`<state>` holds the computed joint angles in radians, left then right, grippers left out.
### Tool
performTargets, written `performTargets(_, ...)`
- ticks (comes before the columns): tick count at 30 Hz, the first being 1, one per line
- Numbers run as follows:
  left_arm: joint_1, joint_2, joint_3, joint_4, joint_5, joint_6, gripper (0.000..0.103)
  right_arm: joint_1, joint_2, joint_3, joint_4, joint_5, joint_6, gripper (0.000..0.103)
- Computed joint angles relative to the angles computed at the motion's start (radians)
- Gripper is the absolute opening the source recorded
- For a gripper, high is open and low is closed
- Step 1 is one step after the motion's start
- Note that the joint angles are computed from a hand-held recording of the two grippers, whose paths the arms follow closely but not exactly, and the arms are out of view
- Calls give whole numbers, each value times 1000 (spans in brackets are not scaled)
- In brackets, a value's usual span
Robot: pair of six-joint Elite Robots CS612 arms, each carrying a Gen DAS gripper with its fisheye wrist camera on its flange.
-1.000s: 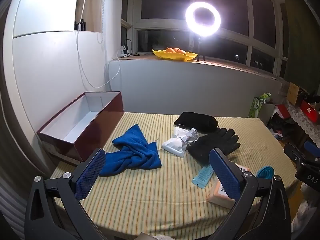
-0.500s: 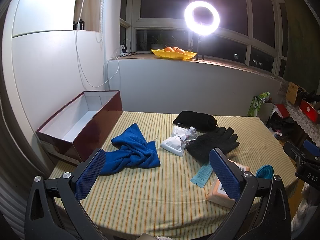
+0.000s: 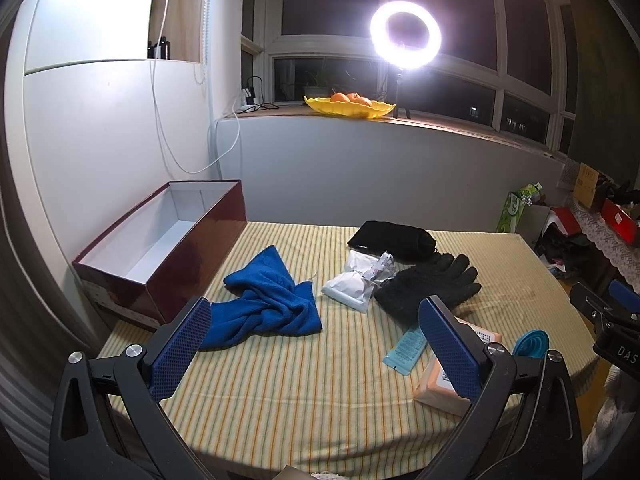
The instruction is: Organize soft objects
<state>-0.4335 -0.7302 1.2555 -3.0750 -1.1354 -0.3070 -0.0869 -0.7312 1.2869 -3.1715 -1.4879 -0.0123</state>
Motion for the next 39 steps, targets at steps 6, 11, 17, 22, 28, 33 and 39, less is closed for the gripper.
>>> performTargets(6,1,-1,1,3,1,0,103,0,0,2,0,1,-1,103)
performTargets(11,0,-1,0,-1,5,1,103,0,3,2,-6,3,-2,103)
performTargets(17,-1,1,-4,-4,7,8,103,0,3,1,-6,3,-1,103)
performTargets(22,-2,0,-2,-21,11,14,103,-2,3,1,-7,5,0,103)
performTargets(28,-2,0,-1,-39,12,22,103,-1,3,-2,-14,7,5,103)
performTargets(33,-2,1,-1,-52,16,27,103,-3,1,0,-23,11,9,103)
performTargets(39,-2,2,-5,-61,20,33,103,-2,2,-2,-29,11,8,103)
